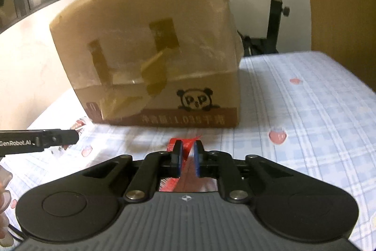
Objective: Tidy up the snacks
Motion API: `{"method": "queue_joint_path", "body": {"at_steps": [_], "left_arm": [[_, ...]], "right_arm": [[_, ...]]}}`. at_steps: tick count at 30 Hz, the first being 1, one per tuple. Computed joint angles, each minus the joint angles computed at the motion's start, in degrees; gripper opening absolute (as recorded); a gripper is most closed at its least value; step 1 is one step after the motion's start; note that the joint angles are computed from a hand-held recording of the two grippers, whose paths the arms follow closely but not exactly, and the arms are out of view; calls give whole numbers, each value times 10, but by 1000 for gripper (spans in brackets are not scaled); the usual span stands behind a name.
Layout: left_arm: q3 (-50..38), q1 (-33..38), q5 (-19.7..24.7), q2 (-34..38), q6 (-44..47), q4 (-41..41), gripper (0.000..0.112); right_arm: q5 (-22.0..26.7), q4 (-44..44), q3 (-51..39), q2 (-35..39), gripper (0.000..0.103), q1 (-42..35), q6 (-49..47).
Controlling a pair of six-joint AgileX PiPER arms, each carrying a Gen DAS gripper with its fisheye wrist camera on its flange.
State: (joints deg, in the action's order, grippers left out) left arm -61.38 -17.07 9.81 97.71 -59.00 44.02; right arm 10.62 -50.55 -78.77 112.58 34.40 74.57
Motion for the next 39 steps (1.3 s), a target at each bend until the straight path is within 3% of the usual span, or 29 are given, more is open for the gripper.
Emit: {"method": "queue_joint_path", "body": {"at_steps": [1, 3, 5, 9, 13, 16, 19, 24, 29, 33, 39], "left_arm": [[2, 1, -2, -2, 4, -4, 46], [6, 3, -8, -4, 9, -10, 46], [10, 7, -13, -7, 5, -8, 46], [13, 12, -17, -9, 14, -24, 46], [17, 12, -20, -10, -4, -11, 46], [18, 12, -22, -10, -8, -10, 46], [16, 11, -21, -7, -8, -13, 46], [14, 8, -16, -5, -20, -5, 46], [10, 10, -12, -1, 15, -46, 46], [8, 7, -10, 0, 21, -52, 46], [11, 4, -12, -5, -13, -20, 46]], "right_arm": [[2, 22, 0, 1, 17, -1, -19], [26, 86, -17, 9, 35, 2, -82], [38, 150, -28, 15, 38, 1, -142], [67, 197, -49, 28, 48, 7, -179], [152, 162, -91, 46, 49, 29, -140], [184, 168, -103, 47, 49, 35, -127], [163, 212, -97, 43, 49, 27, -167], [169, 229, -130, 64, 49, 22, -218], [163, 244, -152, 82, 49, 16, -266], [152, 216, -144, 82, 48, 20, -251], [102, 164, -108, 61, 30, 24, -225]]}}
